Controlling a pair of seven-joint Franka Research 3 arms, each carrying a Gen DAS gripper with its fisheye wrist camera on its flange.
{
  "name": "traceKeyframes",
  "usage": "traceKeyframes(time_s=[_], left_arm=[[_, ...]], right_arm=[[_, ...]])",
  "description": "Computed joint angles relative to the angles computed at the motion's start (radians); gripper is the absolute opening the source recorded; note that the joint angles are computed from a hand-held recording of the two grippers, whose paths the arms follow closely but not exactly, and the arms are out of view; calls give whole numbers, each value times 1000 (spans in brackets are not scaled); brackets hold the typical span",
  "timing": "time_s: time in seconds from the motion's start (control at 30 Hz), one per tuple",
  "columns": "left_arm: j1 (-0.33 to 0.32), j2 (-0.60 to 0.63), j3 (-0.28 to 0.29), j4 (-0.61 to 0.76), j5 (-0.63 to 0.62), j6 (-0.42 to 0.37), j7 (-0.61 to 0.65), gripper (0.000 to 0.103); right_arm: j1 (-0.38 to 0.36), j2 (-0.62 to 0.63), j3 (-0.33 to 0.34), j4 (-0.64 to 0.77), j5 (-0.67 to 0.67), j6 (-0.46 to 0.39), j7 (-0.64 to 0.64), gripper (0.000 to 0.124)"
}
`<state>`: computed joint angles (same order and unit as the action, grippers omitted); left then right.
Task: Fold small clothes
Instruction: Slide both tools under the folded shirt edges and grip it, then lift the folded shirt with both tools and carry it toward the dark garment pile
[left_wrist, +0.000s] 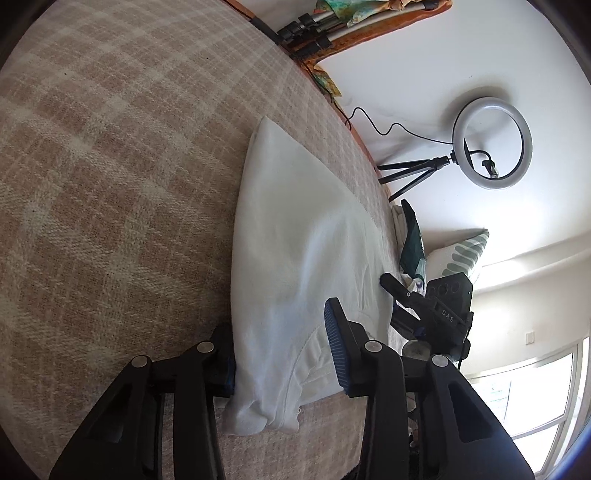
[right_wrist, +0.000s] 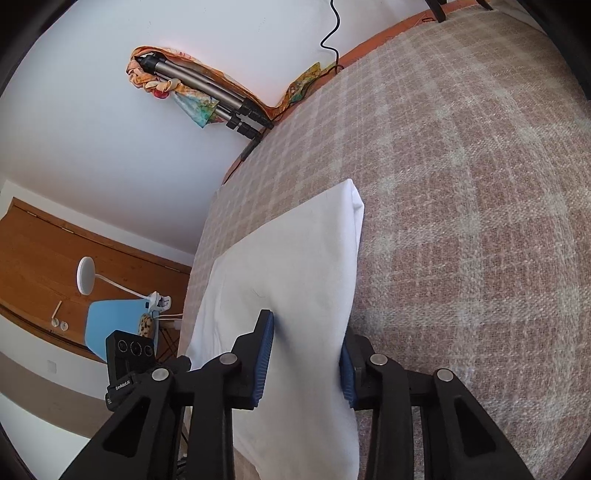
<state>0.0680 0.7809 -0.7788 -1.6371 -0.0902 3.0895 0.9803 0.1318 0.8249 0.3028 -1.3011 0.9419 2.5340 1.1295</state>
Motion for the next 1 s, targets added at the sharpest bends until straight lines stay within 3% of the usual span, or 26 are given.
traceKeyframes(time_s=[0.03,0.13,0.27,0.37,0.73,1.0], left_arm=[[-18,-3,22,11,3,-9,-9,21],[-109,-44,137,45,28,-69,-28,10],[-274,-106,336,89,103,-136,-48,9],[-341,-124,410,105,147,-151,-50,8],[-410,-111,463,177,199,-155,-53,8],[-434,-24,426,327,194,-201,19,7]], right_arm=[[2,1,-1,1,0,3,4,29],[15,3,-12,11,-24,-1,20,19],[43,-8,-33,16,-79,20,41,10],[62,-25,-43,7,-120,50,43,8],[93,-103,-43,-56,-203,137,17,7],[63,-185,-41,-156,-178,186,-11,7]])
